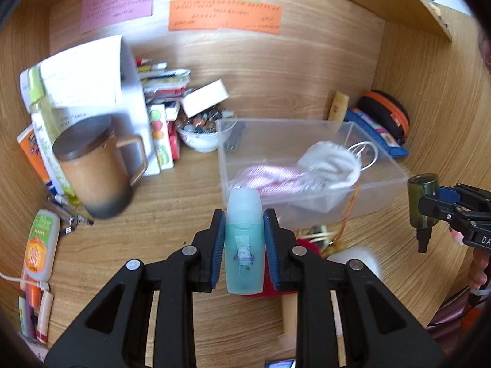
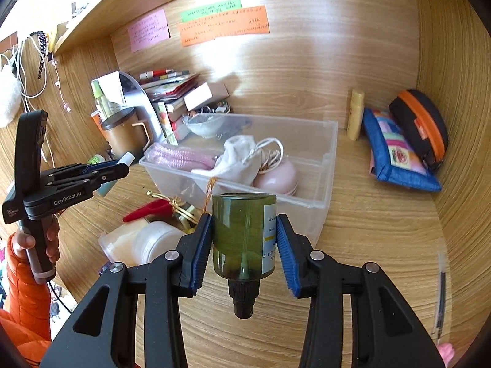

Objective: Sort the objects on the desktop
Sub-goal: 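Lift and carry the lotion bottle and green bottle over the clear box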

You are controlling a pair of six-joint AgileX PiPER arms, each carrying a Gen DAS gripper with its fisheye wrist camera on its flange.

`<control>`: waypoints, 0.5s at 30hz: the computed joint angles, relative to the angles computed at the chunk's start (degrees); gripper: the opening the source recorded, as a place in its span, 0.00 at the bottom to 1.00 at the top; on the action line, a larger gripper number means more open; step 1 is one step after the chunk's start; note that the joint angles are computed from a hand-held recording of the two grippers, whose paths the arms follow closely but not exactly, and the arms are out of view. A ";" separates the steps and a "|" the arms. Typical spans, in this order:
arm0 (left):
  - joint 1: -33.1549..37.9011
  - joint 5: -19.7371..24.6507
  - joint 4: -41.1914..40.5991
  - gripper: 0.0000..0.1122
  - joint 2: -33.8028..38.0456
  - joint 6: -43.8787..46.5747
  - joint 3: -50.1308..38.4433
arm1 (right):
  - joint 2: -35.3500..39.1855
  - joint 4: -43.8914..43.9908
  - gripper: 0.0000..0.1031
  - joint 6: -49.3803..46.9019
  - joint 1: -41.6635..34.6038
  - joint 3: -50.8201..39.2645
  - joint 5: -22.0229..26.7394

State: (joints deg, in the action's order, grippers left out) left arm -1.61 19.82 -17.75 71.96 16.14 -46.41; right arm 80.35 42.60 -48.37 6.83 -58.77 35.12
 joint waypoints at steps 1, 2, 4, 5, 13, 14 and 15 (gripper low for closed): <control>-0.54 0.09 1.04 0.22 -0.04 -0.95 -0.56 | -0.12 0.05 0.37 -0.06 -0.11 -0.27 0.08; -0.95 0.04 1.59 0.22 -0.08 -1.41 -0.90 | -0.16 0.06 0.37 -0.07 -0.21 -0.44 0.10; -1.84 0.10 2.63 0.22 -0.05 -2.44 -1.94 | -0.25 -0.01 0.37 -0.18 -0.29 -0.84 0.02; -2.04 0.03 2.71 0.22 -0.03 -2.52 -2.29 | -0.32 -0.01 0.37 -0.22 -0.39 -1.14 0.06; -2.97 0.18 0.51 0.22 1.72 -0.58 -6.75 | 0.05 0.08 0.37 0.09 -0.86 -3.84 0.08; -3.26 0.27 1.33 0.22 2.39 -1.57 -7.55 | 0.33 0.00 0.37 0.18 -0.89 -4.35 0.23; -3.38 0.36 1.27 0.22 2.77 -1.53 -7.95 | 0.65 -0.26 0.37 0.44 -0.79 -4.90 0.18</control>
State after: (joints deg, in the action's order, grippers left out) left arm -5.00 20.18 -16.48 74.73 14.61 -54.36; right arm 81.01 42.34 -47.93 6.04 -63.67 35.30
